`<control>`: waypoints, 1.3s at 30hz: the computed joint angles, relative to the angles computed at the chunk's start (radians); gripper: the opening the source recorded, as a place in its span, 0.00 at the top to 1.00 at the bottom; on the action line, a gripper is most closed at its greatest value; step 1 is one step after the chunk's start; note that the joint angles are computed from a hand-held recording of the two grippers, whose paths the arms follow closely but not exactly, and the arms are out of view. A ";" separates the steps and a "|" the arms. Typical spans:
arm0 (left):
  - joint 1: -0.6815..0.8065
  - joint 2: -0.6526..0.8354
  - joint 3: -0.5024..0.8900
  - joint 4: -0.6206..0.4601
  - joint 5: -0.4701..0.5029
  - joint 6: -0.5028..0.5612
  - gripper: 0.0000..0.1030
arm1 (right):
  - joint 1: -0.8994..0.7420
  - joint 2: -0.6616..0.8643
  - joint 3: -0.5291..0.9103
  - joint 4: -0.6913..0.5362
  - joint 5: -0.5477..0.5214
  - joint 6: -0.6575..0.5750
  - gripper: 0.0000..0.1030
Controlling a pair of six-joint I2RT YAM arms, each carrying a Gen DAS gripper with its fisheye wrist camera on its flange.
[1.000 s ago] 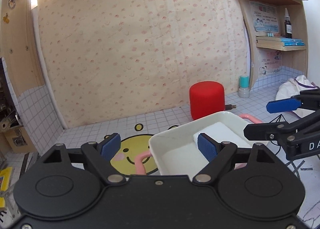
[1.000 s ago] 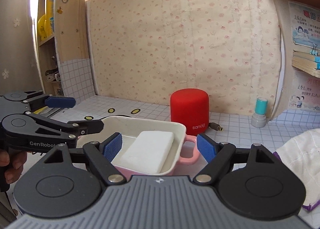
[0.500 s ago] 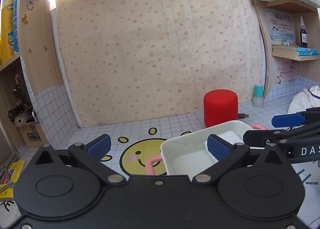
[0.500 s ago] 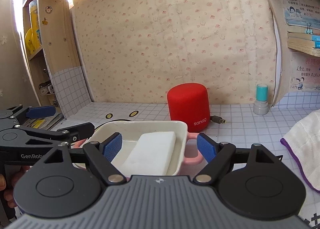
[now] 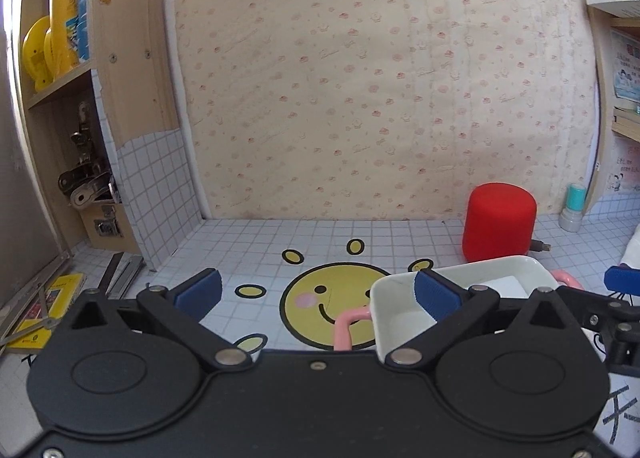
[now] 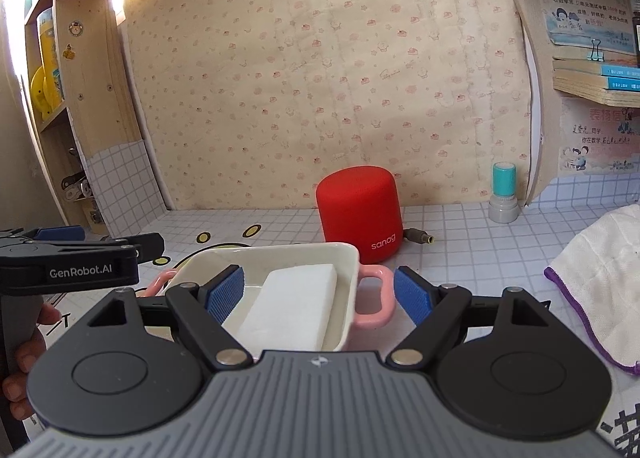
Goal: Clean bowl
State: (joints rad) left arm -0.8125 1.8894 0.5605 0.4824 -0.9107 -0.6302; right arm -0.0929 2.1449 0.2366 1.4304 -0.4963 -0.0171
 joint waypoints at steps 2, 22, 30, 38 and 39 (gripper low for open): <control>0.008 -0.005 0.009 -0.040 0.004 -0.052 0.00 | 0.008 -0.003 -0.003 -0.002 0.025 0.004 0.19; -0.015 0.073 0.291 -0.605 -0.096 -0.312 0.00 | 0.097 -0.065 -0.050 0.013 0.249 0.075 0.12; -0.013 0.035 0.220 -0.480 -0.039 -0.257 0.00 | 0.070 -0.071 -0.040 0.009 0.184 0.137 0.12; -0.009 0.017 0.193 -0.448 -0.016 -0.294 0.00 | 0.076 -0.082 -0.040 0.027 0.211 0.135 0.12; -0.014 0.018 0.187 -0.433 -0.027 -0.296 0.00 | 0.080 -0.078 -0.039 0.031 0.221 0.128 0.12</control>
